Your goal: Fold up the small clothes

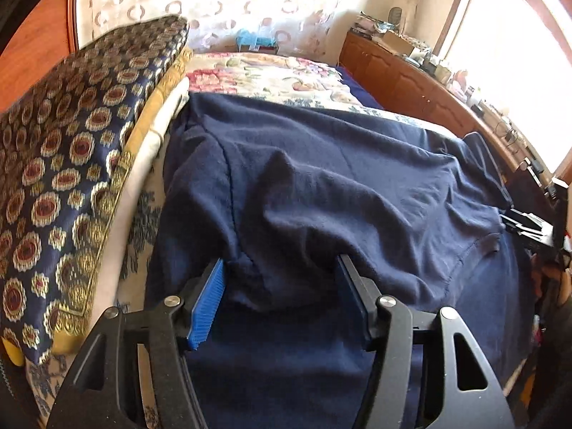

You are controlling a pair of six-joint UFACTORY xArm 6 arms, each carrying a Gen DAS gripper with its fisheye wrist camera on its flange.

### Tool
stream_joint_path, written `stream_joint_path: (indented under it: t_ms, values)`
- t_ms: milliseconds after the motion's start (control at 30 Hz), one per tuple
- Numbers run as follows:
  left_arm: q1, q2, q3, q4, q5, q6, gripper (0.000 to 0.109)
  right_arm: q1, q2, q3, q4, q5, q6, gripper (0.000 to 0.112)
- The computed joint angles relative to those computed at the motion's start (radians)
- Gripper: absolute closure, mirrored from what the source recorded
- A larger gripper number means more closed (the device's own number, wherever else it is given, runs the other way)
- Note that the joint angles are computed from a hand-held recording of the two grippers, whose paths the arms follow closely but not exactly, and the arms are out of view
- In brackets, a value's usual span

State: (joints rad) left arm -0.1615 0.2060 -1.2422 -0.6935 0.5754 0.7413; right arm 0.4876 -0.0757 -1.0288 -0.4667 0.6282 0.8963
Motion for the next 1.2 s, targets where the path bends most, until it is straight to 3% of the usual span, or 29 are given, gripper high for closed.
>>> stream_joint_path:
  t_ms: [67, 133, 200, 400, 467, 533, 600, 700, 900, 1200]
  values:
    - [-0.01, -0.001, 0.004, 0.017, -0.015, -0.001, 0.055, 0.0, 0.0, 0.0, 0.0, 0.0, 0.0, 0.038]
    - [-0.024, -0.004, 0.017, 0.049, -0.05, 0.003, 0.091, 0.0, 0.0, 0.0, 0.0, 0.0, 0.0, 0.038]
    - [-0.031, -0.008, 0.025, 0.055, -0.07, 0.019, 0.1, 0.001, -0.001, 0.001, -0.001, 0.0, 0.001, 0.038]
    - [-0.039, -0.094, 0.099, -0.045, -0.145, 0.124, 0.101, -0.005, -0.002, 0.003, -0.001, -0.005, 0.002, 0.039]
    - [-0.037, -0.113, 0.108, -0.075, -0.149, 0.156, 0.102, -0.006, -0.008, 0.005, 0.0, -0.008, -0.002, 0.058]
    - [-0.033, -0.122, 0.113, -0.083, -0.149, 0.165, 0.102, -0.015, -0.019, 0.017, 0.01, -0.018, -0.006, 0.087]
    - [-0.029, -0.13, 0.117, -0.097, -0.144, 0.18, 0.102, -0.036, -0.043, 0.053, 0.061, -0.064, -0.024, 0.105]
    - [-0.03, -0.158, 0.14, -0.155, -0.162, 0.232, 0.102, -0.051, -0.073, 0.096, 0.096, -0.128, -0.055, 0.108]
    - [-0.022, -0.251, 0.181, -0.29, -0.142, 0.332, 0.102, -0.028, -0.174, 0.142, -0.01, -0.177, 0.006, 0.108]
    - [0.031, -0.392, 0.245, -0.42, -0.073, 0.434, 0.102, 0.05, -0.409, 0.24, -0.041, -0.107, -0.001, 0.108]
